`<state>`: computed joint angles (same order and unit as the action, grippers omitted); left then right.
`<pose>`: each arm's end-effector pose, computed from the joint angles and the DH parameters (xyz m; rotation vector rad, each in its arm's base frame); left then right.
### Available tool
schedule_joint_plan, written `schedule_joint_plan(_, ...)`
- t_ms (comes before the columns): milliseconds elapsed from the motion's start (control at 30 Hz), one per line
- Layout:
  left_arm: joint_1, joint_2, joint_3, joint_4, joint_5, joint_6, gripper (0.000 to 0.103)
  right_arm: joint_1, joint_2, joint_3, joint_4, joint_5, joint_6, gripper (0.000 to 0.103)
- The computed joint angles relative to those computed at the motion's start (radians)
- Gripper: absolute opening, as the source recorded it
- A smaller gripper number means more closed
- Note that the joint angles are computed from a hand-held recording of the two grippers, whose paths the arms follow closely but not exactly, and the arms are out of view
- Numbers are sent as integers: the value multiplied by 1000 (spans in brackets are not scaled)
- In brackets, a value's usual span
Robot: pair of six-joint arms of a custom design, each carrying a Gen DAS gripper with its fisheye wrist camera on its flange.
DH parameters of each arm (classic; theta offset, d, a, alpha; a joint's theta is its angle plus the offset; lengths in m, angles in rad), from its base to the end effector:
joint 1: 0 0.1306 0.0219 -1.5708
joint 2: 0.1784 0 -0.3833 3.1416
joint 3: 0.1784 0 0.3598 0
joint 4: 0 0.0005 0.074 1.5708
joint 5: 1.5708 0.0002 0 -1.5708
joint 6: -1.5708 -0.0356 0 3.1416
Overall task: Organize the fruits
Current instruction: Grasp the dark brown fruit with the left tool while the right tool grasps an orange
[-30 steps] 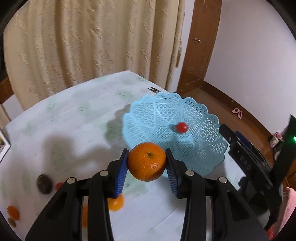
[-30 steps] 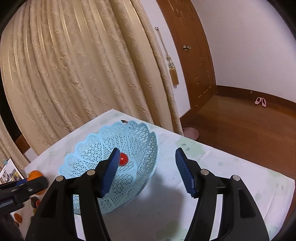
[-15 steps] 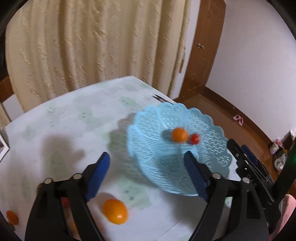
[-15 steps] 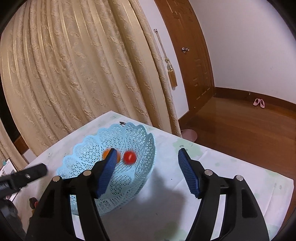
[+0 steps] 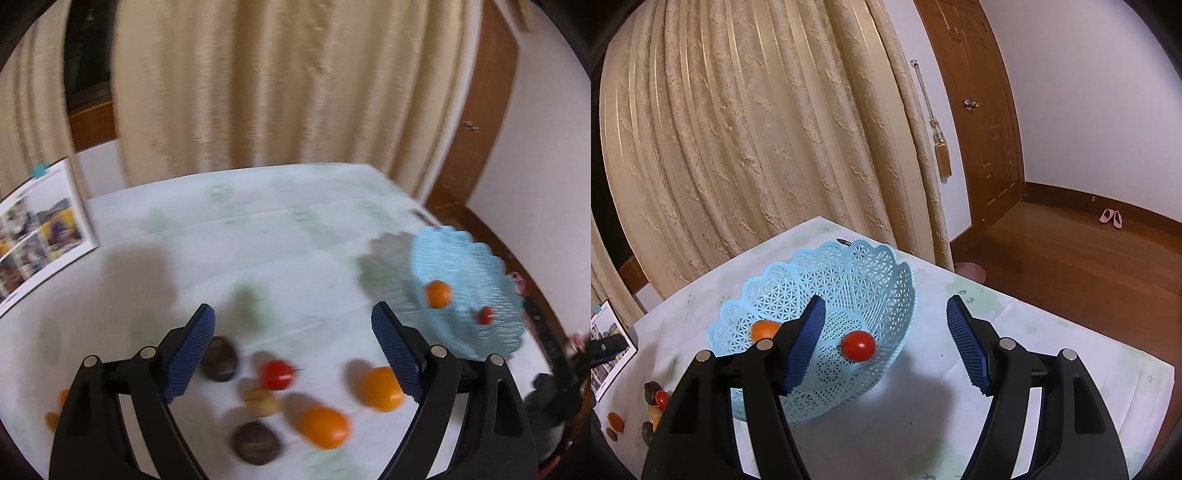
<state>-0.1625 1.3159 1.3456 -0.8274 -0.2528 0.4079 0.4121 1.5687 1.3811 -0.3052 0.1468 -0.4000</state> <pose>0.4236 -0.0609 0.4457 -0.4054 2.3011 0.0173 0.4959 0.2106 0.3890 0.0787 2.0749 0.3499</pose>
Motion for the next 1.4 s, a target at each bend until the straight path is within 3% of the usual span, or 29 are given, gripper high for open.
schedule_joint_plan(300, 38, -18, -73, -38, -70, 14, 84, 15, -22, -19, -13, -4, 7, 70)
schedule_joint_plan(867, 87, 38, -112, -18, 35, 23, 41, 125, -81, -57, -67, -118, 79, 70)
schedule_joint_plan(1133, 99, 18, -125, -2, 53, 26, 41, 196, -57, -15, -137, -207, 139, 70)
schedule_joint_plan(1300, 99, -12, -123, 2, 48, 28, 41, 220, -5, 51, -230, -291, 149, 70)
schedule_joint_plan(1400, 93, -25, -115, -2, 32, 26, 41, 230, 26, 84, -270, -294, 151, 69)
